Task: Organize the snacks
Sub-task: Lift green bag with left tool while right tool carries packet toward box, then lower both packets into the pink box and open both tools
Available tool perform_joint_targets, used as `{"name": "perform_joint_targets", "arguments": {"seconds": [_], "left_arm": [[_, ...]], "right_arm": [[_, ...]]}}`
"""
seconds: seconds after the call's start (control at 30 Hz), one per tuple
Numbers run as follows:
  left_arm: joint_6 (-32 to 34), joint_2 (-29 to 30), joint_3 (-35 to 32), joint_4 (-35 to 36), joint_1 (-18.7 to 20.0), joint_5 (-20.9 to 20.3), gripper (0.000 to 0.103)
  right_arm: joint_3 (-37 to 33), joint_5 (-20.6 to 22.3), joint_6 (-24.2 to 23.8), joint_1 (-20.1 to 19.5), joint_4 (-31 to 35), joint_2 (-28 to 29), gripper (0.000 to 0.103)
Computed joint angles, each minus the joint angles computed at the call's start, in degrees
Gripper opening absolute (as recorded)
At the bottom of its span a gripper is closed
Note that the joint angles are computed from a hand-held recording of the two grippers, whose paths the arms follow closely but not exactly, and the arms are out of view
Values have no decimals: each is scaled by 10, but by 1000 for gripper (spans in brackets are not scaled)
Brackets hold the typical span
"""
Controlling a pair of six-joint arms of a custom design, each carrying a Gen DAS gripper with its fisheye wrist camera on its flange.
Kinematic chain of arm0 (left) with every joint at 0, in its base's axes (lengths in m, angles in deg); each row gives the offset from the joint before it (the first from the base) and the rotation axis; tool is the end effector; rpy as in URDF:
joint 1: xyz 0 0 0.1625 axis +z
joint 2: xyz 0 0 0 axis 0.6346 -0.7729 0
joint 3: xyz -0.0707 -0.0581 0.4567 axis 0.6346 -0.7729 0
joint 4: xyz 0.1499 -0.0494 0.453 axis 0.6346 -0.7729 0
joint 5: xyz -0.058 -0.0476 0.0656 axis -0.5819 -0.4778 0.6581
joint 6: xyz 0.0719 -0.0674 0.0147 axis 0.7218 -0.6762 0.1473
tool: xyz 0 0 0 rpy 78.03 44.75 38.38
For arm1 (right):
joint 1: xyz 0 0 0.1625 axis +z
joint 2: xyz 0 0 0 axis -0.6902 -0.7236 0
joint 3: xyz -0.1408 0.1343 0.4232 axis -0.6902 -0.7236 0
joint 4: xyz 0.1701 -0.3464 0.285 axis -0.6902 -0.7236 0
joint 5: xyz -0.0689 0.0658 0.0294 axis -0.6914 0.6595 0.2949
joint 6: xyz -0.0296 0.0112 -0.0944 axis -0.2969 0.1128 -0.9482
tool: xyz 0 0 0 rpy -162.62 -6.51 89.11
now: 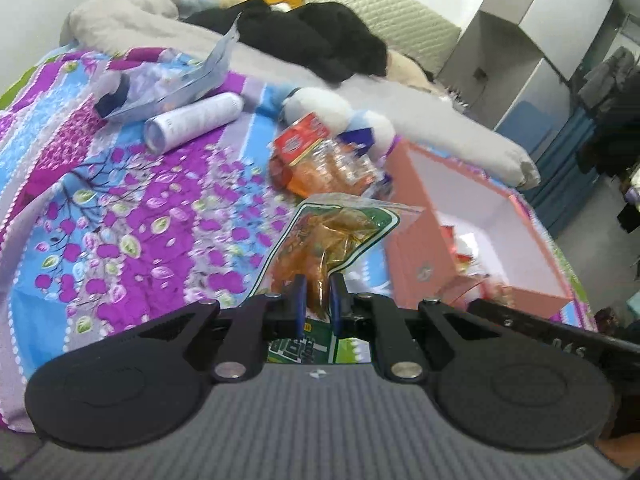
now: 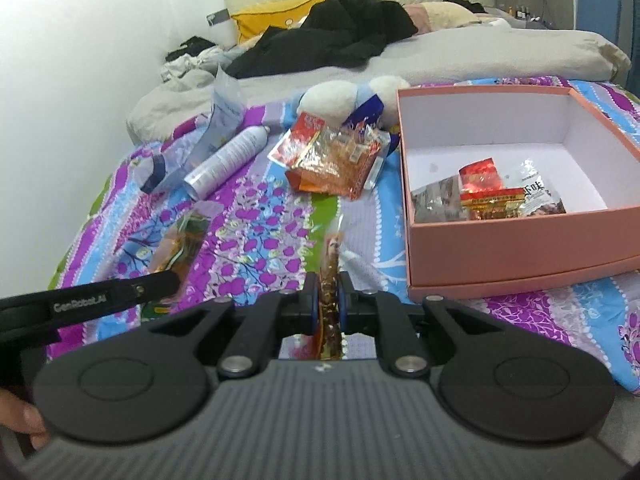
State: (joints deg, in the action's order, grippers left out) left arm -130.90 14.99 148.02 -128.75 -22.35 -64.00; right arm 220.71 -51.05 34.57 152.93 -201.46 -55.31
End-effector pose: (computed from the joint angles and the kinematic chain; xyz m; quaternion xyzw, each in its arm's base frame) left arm -0.4483 -0.3399 0.1047 0.2133 0.9217 -0.3024 0.1167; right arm 0.1603 -0.2641 0.4158 0.0335 -0.8452 0.4459 0.2927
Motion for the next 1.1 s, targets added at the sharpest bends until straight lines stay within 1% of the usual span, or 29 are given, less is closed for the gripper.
{"name": "perform_joint_targets", "arguments": {"seconds": [0.13, 0.27, 0.37, 0.43, 0.5, 0.6, 0.77, 0.93, 1.0, 1.1], "left_arm": [[15, 6, -11, -6, -8, -1, 14], [6, 4, -8, -10, -8, -10, 14], [-2, 1, -6, -8, -5, -20, 14], [0, 1, -9, -8, -6, -18, 14], [6, 4, -14, -13, -5, -22, 14], [22, 15, -29, -24, -2, -29, 14], [67, 46, -70, -43, 4, -60, 14], [113, 99, -131, -46, 13, -100, 14], [133, 125, -160, -44, 17, -113, 14], [155, 162, -205, -40, 23, -132, 14]], "right_arm": [[-1, -21, -27, 17, -28, 10, 13], [3, -11, -6, 0, -6, -5, 13], [5, -15, 3, 1, 4, -12, 13], [4, -18, 3, 5, 3, -13, 13], [2, -25, -6, 11, -8, -10, 13], [-4, -30, -8, 14, -14, -17, 13], [-21, -46, -19, 16, -30, -30, 13], [-43, -44, -56, -3, -66, -31, 13], [-55, -37, -69, -20, -74, -30, 13], [-74, -16, -90, -51, -76, -30, 13]]}}
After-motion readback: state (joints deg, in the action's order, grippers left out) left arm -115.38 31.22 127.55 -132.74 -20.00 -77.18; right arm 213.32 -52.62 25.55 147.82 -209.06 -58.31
